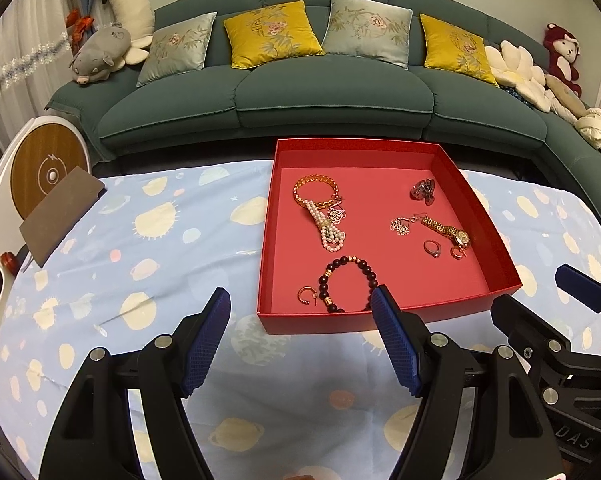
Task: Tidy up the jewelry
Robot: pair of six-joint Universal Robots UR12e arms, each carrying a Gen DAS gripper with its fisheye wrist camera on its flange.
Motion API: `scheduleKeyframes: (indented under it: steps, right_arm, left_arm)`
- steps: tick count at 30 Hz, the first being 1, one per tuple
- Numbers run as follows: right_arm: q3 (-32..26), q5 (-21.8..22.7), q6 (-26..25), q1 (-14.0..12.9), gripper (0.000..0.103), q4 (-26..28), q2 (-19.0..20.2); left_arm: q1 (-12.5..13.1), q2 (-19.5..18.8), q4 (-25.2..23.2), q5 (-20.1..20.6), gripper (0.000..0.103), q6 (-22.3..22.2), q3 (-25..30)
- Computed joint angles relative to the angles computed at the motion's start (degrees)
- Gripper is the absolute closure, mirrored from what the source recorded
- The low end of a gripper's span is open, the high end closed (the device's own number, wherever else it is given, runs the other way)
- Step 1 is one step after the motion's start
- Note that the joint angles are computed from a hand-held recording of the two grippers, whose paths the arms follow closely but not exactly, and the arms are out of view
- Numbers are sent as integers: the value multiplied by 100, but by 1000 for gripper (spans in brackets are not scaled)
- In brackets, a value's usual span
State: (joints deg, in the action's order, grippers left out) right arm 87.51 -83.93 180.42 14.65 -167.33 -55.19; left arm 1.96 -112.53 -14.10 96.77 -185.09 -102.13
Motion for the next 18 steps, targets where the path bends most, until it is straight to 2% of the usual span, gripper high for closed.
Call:
scheduleKeyframes:
  steps: [18]
  right_arm:
    - [3, 17, 14, 12, 19, 16, 1]
  left_arm:
    - [-31, -8, 93, 132, 33, -50, -3]
